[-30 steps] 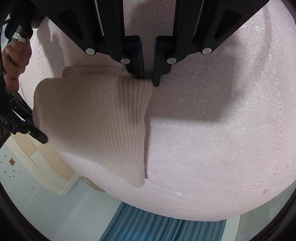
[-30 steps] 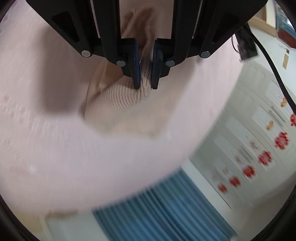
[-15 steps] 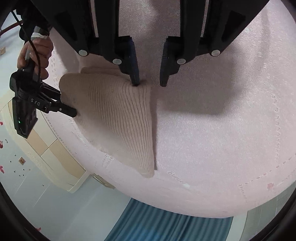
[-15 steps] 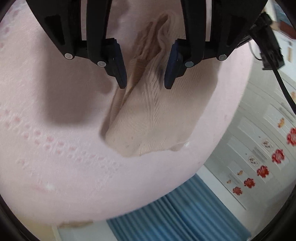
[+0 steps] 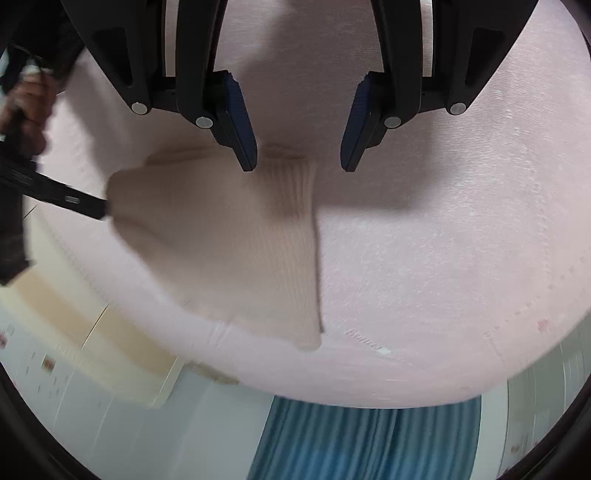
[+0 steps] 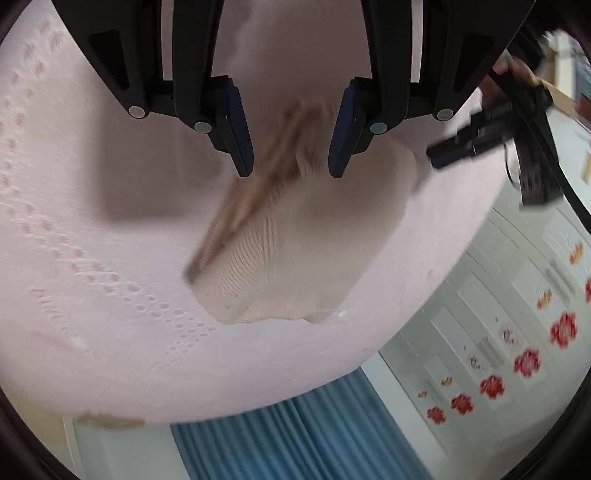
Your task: Fold small clothes
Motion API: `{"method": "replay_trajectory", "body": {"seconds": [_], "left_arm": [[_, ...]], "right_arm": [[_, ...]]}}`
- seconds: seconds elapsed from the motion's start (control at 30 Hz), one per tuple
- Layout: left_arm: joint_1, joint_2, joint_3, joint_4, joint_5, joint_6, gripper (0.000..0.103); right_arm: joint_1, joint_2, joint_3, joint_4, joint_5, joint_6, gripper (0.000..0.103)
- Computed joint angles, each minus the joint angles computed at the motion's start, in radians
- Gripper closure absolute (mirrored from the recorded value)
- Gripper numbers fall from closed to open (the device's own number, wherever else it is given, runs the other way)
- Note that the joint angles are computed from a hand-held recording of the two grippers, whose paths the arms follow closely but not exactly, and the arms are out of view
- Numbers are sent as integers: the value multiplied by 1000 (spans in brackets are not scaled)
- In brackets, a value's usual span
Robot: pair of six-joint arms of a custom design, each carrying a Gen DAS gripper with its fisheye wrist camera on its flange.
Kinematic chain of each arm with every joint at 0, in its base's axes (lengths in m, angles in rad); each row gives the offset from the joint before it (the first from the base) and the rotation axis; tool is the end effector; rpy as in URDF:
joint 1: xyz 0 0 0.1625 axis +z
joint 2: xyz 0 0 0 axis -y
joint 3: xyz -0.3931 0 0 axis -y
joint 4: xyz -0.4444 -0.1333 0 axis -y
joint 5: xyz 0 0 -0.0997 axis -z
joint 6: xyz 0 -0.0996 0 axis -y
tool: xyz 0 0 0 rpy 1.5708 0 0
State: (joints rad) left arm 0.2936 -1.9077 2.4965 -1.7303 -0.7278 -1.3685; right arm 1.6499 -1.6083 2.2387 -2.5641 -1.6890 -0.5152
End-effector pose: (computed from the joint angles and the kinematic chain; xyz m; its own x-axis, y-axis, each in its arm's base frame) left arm -0.2296 -0.2864 0.1850 -0.8315 -0.1118 -0.5441 0.2777 0.7647 -0.5814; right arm 0.1585 -0.4615 0.2363 -0.8279 -0.4911 0.2708 -0.5537 0.7929 -0.2546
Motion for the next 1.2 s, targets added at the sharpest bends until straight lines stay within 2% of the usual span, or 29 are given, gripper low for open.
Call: {"method": "replay_trajectory", "body": {"seconds": [0.1,0.17,0.23,0.43,0.5,0.57,0.6,0.63,0.67,0.8,0.9,1.0,1.13,1.2], "left_arm": [[5,26,-4,29,7,-32,59],[7,16,7,-9,2,-17,60],[8,14,14,-47,-6,19,60],[13,64,-9,-8,3,16,62],[33,86,-23,24,1,-8,75],[49,64,-6,-12,2,-5,80],[57,51,7,-52,2,13,88],[65,33,22,-102,-4,39,91],[70,20,32,-138,-10,54,93],[58,9,53,-179,8,46,96],[32,3,69,-237,4,52,96],[11,52,59,-300,-13,81,96],[-8,150,27,-349,-31,115,96],[-18,191,10,-341,-27,111,96]], "right_arm": [[-13,-54,49,28,-17,-27,61],[-3,-58,64,30,-35,-51,61],[9,-45,74,27,-61,-69,61],[37,39,93,-97,-130,-50,61],[43,76,82,-122,-151,-36,61],[50,109,82,-160,-179,-41,71],[51,115,90,-194,-177,-54,75],[49,117,90,-202,-167,-66,89],[52,117,94,-213,-163,-77,90],[48,95,114,-248,-154,-116,93],[20,47,114,-228,-110,-105,94],[-19,8,102,-200,-78,-71,94],[-40,-4,88,-198,-98,-38,95],[-53,-8,75,-159,-97,-18,94]]}}
